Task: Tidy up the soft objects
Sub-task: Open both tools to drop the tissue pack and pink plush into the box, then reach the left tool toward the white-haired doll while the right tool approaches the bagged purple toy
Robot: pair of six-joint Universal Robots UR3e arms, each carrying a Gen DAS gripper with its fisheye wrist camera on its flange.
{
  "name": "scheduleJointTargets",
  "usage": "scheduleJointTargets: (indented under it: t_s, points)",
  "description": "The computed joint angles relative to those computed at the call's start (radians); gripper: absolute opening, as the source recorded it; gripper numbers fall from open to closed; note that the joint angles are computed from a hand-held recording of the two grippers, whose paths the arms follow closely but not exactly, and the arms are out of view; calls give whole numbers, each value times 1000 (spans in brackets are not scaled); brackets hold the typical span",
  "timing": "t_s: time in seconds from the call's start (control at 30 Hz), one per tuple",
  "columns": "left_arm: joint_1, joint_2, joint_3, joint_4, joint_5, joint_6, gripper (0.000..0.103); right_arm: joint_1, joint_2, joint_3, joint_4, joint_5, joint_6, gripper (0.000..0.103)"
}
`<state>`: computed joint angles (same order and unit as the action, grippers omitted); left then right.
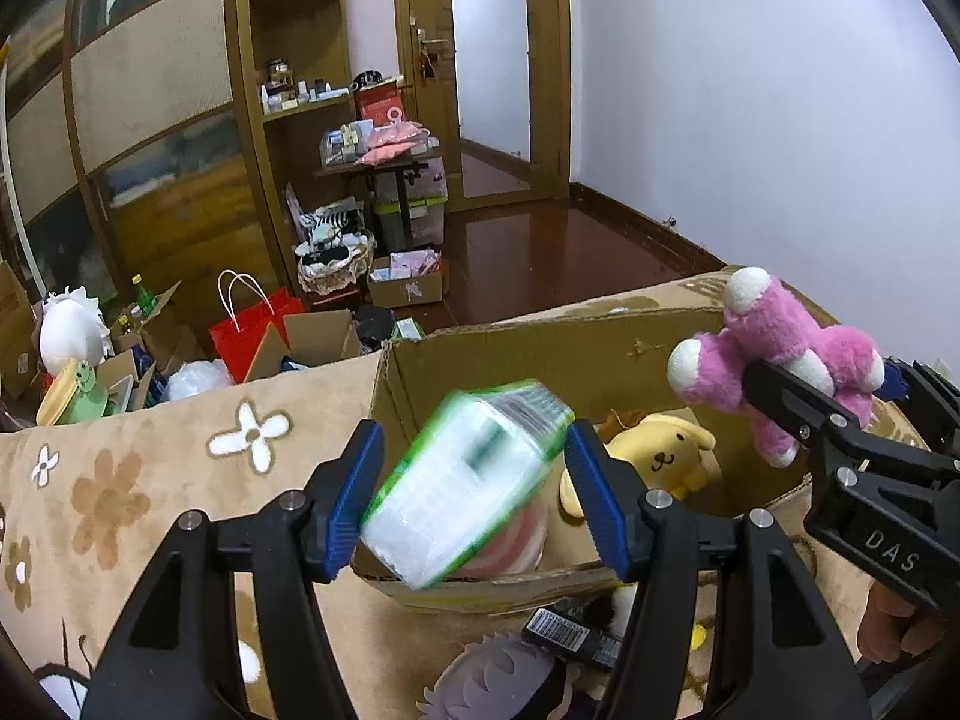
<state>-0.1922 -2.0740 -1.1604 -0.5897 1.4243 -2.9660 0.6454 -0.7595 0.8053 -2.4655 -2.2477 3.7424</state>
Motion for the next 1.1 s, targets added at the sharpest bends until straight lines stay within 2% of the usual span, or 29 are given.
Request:
scheduleJointTargets:
  t_s: [0.07,0.13,0.37,0.53,0.83,1.1]
  points:
    - [2,-2,6,-6,-4,-1,65,-11,-15,29,-13,26,12,79]
    - [4,3,0,5,-3,-4,74,-20,-28,53,-27,53,21,80]
    - [14,20,-17,-16,4,-12,81,-25,-47,97,-65,77,26,88]
    - [16,43,-53,21,10,0,89,-9,-47,86,-60,47,21,102]
    - [24,136,-179,24,32,-4,92,27,-46,22,59,-33,66,103]
    - [38,273,-304,4,38,6,93,72,-106,60,116,-72,121,103]
